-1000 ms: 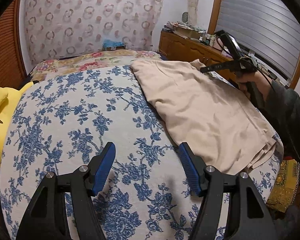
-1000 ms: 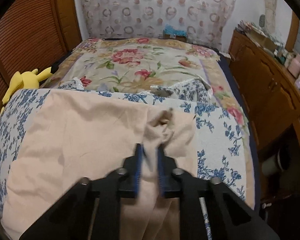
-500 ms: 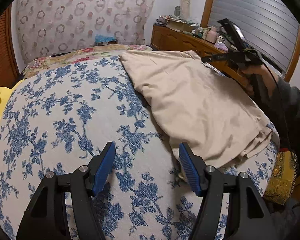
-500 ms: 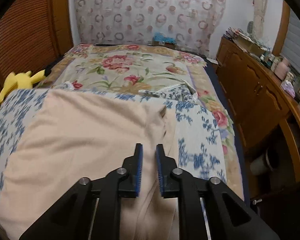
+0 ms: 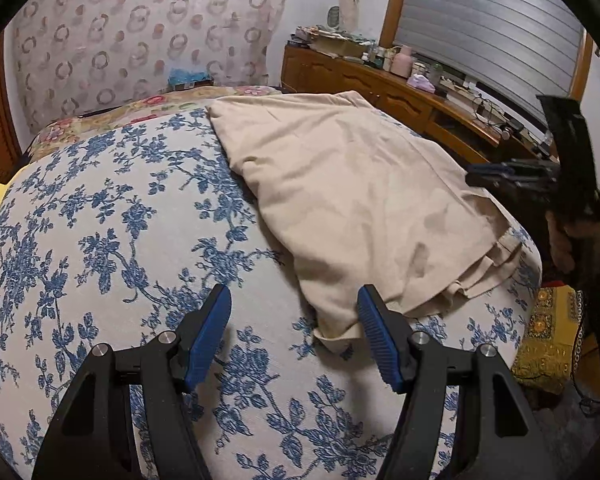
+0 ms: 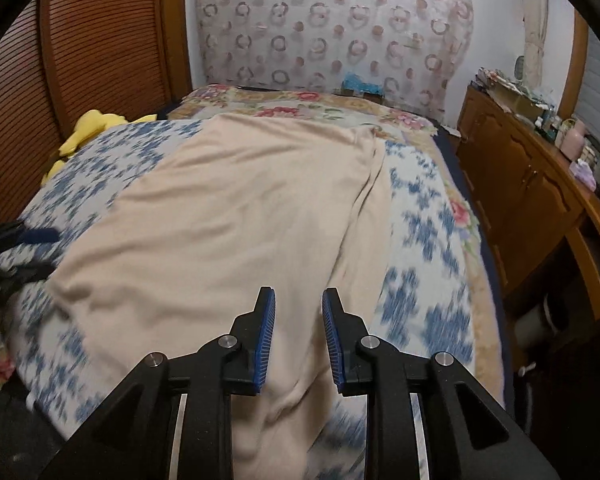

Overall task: Fold small clothes
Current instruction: 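Grasp the shirt hem with the left gripper while the right gripper grasps it too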

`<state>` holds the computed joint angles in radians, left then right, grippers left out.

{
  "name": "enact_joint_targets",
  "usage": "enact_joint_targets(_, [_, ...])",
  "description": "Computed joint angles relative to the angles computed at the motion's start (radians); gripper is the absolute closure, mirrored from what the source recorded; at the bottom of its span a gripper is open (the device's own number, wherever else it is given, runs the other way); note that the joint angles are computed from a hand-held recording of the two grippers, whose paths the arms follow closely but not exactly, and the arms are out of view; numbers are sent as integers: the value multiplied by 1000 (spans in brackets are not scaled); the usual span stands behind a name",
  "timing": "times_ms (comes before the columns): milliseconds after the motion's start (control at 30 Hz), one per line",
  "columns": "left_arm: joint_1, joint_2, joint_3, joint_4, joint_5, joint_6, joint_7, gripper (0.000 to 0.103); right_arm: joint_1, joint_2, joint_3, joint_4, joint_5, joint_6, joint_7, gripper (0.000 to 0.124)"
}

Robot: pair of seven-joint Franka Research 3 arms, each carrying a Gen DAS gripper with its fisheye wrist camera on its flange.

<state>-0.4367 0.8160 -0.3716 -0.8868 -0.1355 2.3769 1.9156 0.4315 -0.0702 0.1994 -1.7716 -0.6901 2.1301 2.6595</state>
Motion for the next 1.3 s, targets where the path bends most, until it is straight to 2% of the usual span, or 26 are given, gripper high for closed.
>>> enact_joint_targets(100, [11,-20,-10,-34,-9,5,15,36,3,-23,8,-27,11,17,17,98])
enact_joint_targets(167, [11,-25,-10,-39,-9,-2,19,36,2,-31,14,-29,20,1,17,92])
enact_joint_targets(400, [-3,-10,-6,-12,-1,-37,22,36,-1,-61,31,-58,28,8,31,92])
enact_joint_targets(500, [0,25,-28,49,-32,-93,40,42,-7,-77,33,-88,56,18,40,92])
enact_joint_targets(633, [-12,35,-15,69,-38,-113,47,50,-20,-88,36,-120,85,56,48,92])
enact_joint_targets(700, [-23,42,-4,85,-30,-125,42,51,-26,-84,38,-121,85,74,55,100])
enact_joint_targets(767, [-30,47,2,94,-24,-134,39,53,-28,-90,41,-136,78,115,69,116])
enact_joint_targets(833, [-29,41,4,85,-25,-131,40,59,-32,-112,44,-156,72,151,72,121])
enact_joint_targets(867, [-27,40,2,84,-27,-136,42,63,-36,-120,54,-156,51,148,81,121])
enact_joint_targets(933, [-20,29,-5,71,-34,-137,55,79,-45,-157,67,-174,27,150,106,122])
enact_joint_targets(1067, [-9,-8,-7,14,-42,-108,64,80,-60,-208,94,-198,45,136,99,122])
enact_joint_targets(1233, [-20,28,3,73,-28,-157,49,80,-70,-212,108,-220,100,105,82,122])
enact_joint_targets(1300, [-17,20,1,57,-29,-146,59,80,-76,-204,111,-219,106,104,92,122])
